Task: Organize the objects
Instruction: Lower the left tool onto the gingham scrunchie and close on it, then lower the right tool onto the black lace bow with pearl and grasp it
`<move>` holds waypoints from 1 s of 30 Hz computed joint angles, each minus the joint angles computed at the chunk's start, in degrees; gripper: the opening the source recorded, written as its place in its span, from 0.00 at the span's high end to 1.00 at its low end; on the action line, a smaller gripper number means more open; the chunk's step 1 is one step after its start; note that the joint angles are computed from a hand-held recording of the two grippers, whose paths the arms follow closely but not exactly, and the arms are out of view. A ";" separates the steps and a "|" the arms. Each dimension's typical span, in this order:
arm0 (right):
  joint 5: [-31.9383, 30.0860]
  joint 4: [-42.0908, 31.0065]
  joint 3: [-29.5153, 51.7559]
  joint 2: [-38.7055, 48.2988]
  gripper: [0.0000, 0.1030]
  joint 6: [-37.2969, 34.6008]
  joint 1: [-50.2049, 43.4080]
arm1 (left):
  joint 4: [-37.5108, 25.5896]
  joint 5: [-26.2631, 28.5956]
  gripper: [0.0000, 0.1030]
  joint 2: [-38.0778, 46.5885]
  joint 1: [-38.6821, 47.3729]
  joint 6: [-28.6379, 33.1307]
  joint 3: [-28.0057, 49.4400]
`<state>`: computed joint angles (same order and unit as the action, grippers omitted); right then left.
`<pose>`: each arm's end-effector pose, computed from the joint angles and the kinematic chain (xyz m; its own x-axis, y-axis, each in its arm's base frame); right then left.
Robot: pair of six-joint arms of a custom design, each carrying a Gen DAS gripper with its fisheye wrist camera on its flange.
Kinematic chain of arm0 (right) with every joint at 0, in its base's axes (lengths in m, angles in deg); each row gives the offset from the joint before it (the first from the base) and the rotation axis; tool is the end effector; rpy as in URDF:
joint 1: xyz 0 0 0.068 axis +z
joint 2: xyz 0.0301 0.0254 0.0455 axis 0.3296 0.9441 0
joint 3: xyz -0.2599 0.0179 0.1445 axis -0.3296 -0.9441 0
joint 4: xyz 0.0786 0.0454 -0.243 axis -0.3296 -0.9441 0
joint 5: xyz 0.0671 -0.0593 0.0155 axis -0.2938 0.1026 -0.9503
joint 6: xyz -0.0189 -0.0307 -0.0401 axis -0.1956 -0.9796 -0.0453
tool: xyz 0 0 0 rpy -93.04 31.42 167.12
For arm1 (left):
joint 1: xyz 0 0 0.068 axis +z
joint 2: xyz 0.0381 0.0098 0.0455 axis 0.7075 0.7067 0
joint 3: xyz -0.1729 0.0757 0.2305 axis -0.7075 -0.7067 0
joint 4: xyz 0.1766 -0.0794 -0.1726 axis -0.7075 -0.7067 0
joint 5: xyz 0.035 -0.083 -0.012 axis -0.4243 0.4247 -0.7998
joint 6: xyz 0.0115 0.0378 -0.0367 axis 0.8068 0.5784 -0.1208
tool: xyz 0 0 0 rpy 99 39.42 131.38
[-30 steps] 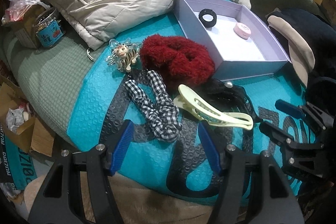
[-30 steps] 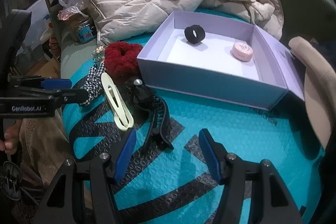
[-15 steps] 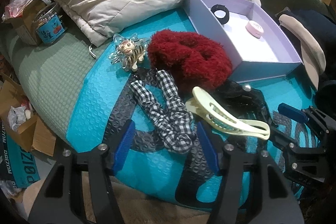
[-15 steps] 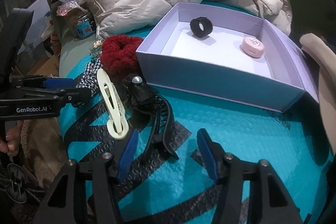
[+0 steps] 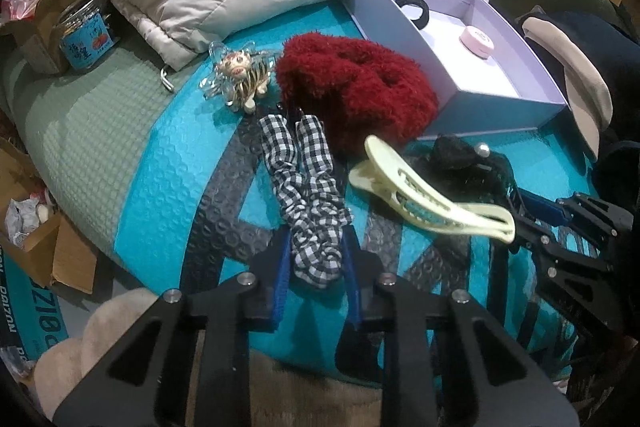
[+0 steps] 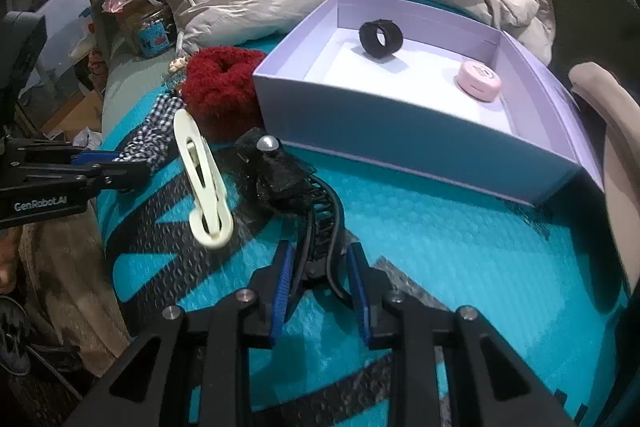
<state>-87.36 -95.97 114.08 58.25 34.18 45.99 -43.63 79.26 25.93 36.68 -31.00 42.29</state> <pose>0.2686 0.1393 0.2227 -0.6996 -0.4770 -0.5321 -0.5763 0.8168 0.0255 0.2302 -0.0343 0.1844 -0.8957 -0.1656 -0.4126 -0.1167 0.9831 -0.1412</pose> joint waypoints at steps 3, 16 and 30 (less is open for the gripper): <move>0.46 -1.29 -0.60 -1.25 0.74 0.20 -0.27 | -0.95 0.03 0.78 -1.12 -0.77 0.22 -0.55; 0.17 -3.87 -4.10 -7.43 0.70 0.43 -1.34 | -5.93 0.74 0.78 -9.43 -5.76 0.18 -4.66; -1.55 2.65 -2.36 -4.35 0.58 -5.25 0.89 | -3.69 0.77 0.58 -7.27 -4.13 0.81 -3.76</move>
<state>-88.90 -93.32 111.72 53.90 28.92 46.88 -47.32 80.03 18.65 32.56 -30.19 38.54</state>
